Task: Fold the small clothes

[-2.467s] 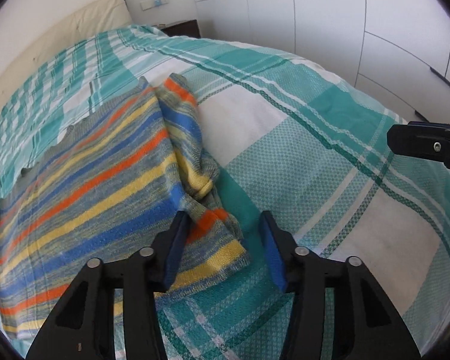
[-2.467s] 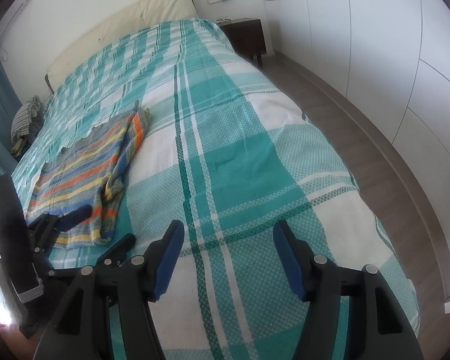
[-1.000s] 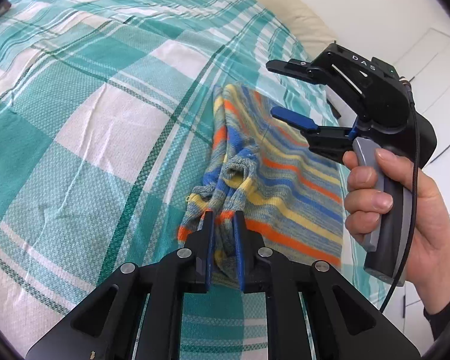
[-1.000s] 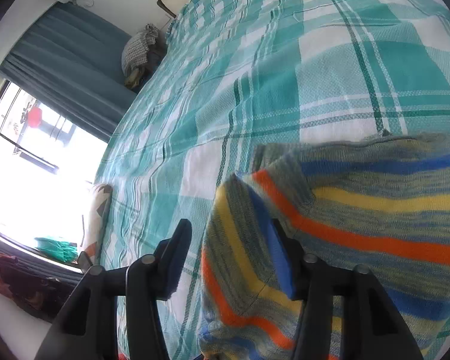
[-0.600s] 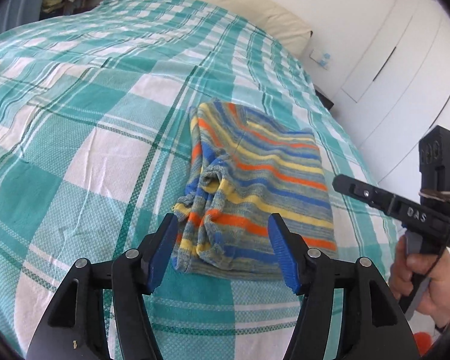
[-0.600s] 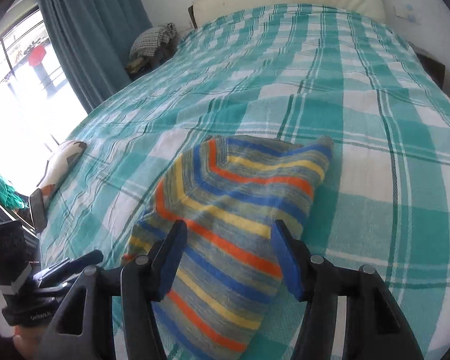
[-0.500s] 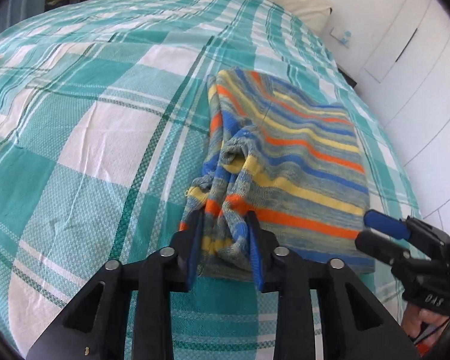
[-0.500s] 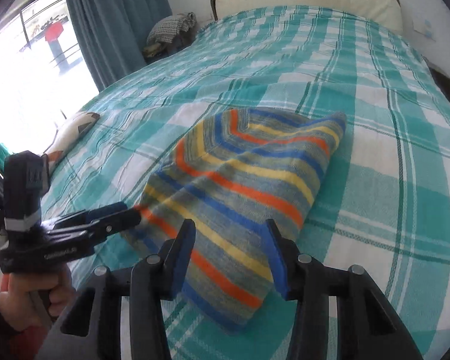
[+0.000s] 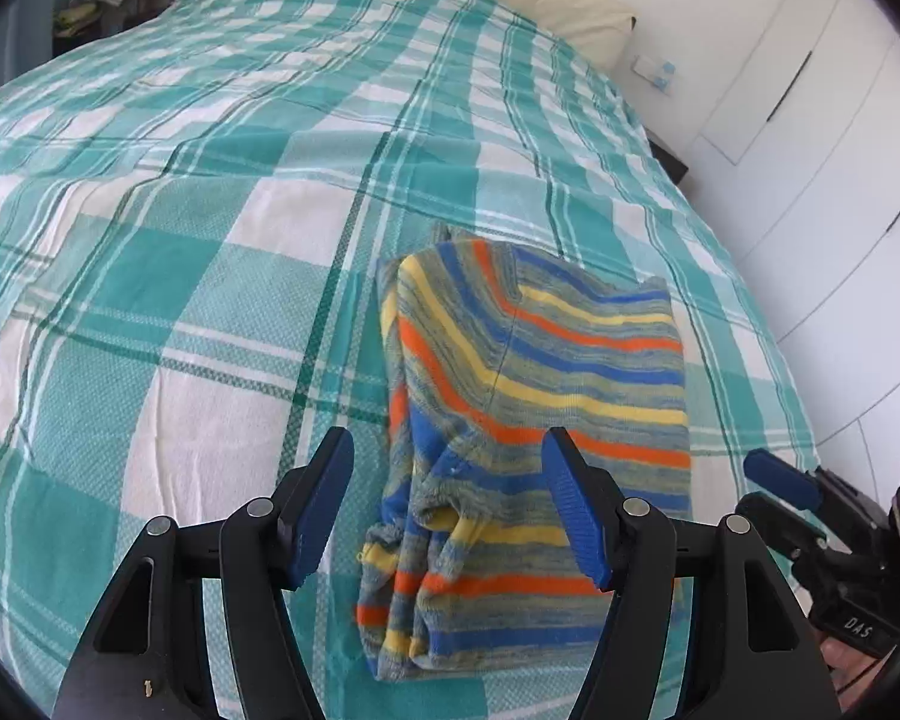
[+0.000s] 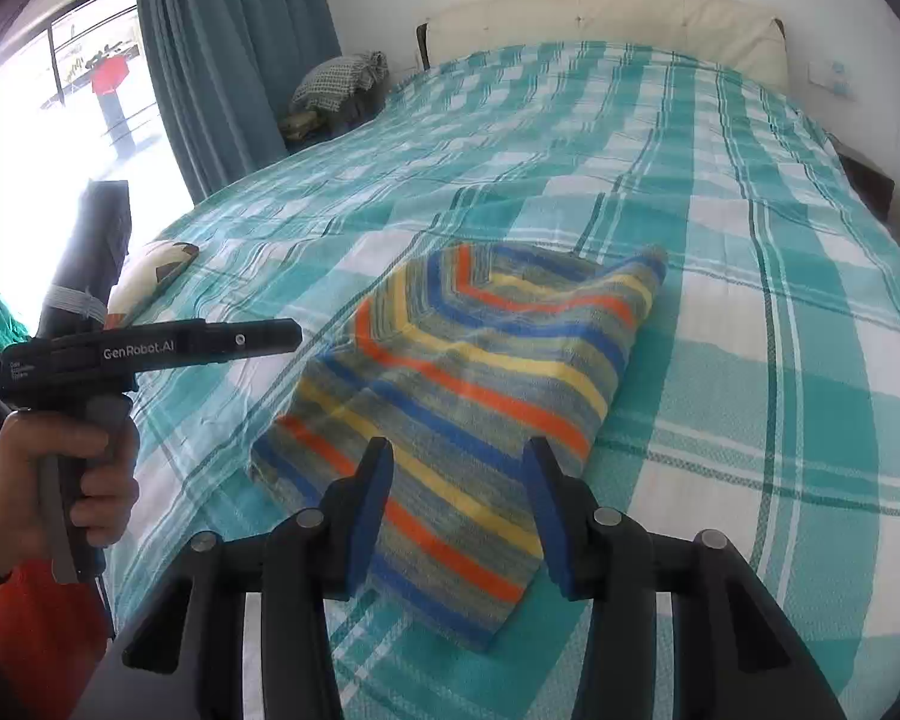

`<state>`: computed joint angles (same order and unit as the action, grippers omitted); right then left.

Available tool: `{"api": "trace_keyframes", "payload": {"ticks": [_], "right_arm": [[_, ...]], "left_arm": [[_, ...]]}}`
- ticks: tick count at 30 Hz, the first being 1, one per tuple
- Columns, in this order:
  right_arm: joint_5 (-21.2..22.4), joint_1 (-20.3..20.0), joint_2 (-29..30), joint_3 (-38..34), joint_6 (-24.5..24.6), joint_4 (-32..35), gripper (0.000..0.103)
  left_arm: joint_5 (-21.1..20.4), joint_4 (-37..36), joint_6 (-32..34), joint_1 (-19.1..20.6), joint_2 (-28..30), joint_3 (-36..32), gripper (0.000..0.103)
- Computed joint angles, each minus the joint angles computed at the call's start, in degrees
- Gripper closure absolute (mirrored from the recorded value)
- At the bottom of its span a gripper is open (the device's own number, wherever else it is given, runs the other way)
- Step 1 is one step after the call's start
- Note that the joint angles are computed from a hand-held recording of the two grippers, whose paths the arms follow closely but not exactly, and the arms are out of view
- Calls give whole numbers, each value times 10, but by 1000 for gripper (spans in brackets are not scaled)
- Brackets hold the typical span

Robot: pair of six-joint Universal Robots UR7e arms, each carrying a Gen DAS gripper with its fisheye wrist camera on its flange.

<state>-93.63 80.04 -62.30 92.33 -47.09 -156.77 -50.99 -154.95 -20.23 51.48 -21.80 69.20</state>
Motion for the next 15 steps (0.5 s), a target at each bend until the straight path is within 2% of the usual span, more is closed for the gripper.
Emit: {"api": "trace_keyframes", "payload": {"ticks": [1,2,3,4,6,8,10,12,15], "right_arm": [[4,5,13,-24,4,10,59],[9,10,27,-47,5,24,61],[11,13,43,-72,7,45,62],[8,13,61,-99,17,69,62],[-23,8,105,-157,61,118,65],[-67,-1,147,-205,109,169,75],[-51,-4,146,-205,94,159,77],[-40,1,141,-214,75,166,77],[-20,7,153,-252,72,151,77]], "left_arm": [[9,26,0,4,14,-24,45],[18,48,0,8,25,-42,59],[21,80,-6,14,35,-61,90],[18,98,-10,21,41,-68,94],[31,78,1,24,44,-57,94],[30,68,11,23,39,-47,94],[22,59,16,20,26,-35,89],[21,20,29,17,16,-22,85],[-6,-21,44,22,17,-34,46]]}}
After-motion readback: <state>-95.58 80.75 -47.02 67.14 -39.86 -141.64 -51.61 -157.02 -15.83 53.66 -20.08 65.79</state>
